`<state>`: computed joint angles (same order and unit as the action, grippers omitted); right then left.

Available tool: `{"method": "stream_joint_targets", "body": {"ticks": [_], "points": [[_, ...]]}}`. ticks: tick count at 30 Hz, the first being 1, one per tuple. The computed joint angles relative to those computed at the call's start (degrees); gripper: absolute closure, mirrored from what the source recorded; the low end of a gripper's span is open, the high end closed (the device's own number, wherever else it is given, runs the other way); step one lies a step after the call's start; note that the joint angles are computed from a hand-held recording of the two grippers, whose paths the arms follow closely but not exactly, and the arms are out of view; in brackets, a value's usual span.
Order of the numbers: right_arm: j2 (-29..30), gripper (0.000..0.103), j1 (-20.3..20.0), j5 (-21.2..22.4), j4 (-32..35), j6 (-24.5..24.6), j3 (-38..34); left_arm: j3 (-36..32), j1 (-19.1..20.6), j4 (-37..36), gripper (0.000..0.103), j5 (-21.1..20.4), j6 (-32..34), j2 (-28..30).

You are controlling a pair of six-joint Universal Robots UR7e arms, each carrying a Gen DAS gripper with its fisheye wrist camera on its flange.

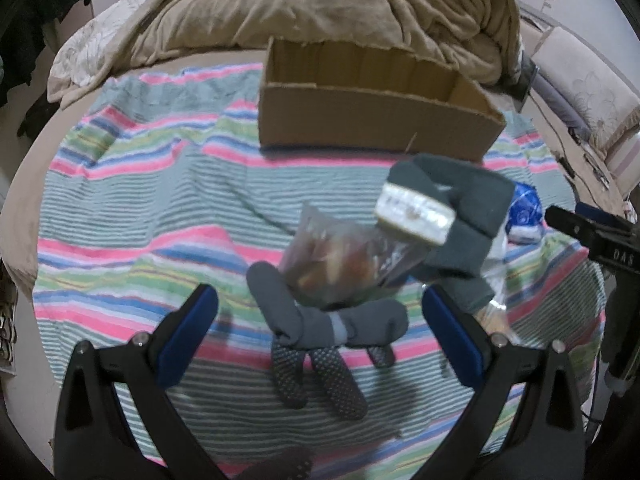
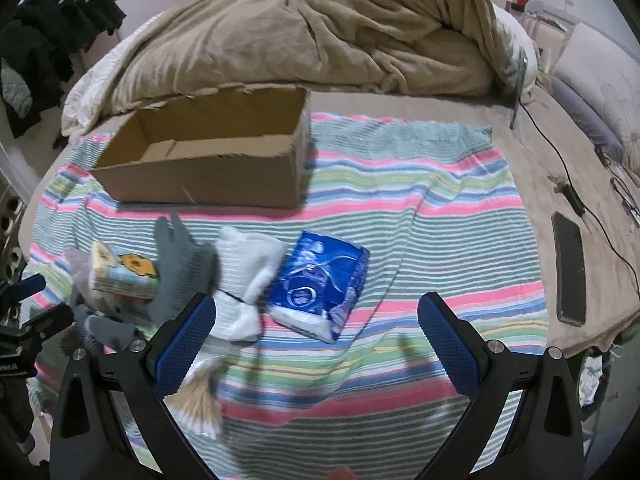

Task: Organize objects
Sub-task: 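Grasp the grey gloves with the left gripper while the right grasps the blue tissue pack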

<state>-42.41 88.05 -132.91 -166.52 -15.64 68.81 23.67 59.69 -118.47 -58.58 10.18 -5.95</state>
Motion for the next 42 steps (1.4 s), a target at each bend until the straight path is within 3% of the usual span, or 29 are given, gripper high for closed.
{"method": "stream_joint_targets", "body": {"ticks": [7, 12, 18, 22, 28, 32, 35, 42], "points": [[0.83, 0.005, -1.66, -0.27, 2.36, 1.37, -1.32, -1.7, 1.13, 4.42, 0.001, 1.58, -0.72, 0.98], [1.55, 0.006, -2.64, 0.03, 3.98, 2.82, -2.45, -1.32, 1.58, 2.88, 0.003, 2.3, 1.36, 1.69], [1.42, 0.013, -4.18, 1.93, 6.07, 6.84, -3.32, -4.56, 2.17, 5.33, 0.035, -1.25, 2.33, 3.28], [1.76, 0.014, -4.58, 3.21, 7.85, 7.77, -4.52, -4.32, 2.13, 6.27, 0.046, -4.71, 3.73, 3.26], [3.59, 0.038, -3.73, 3.59, 6.67, 4.15, -6.28, -4.33, 2.35, 8.1, 0.056, -9.91, 4.52, 3.27], [2.43, 0.066, -3.85, 3.66, 3.78, 4.21, -4.32, -2.36, 2.51, 6.68, 0.059, -11.88, 4.96, 1.91], [1.31, 0.078, -3.72, 3.92, 2.36, 3.6, -2.96, -2.77, 2.62, 6.72, 0.061, -13.07, 4.95, 1.72], [-0.63, 0.087, -1.93, 3.37, -2.5, 0.34, -0.12, 8.1, 2.12, -0.33, 0.062, -14.66, 5.45, -4.94]]}}
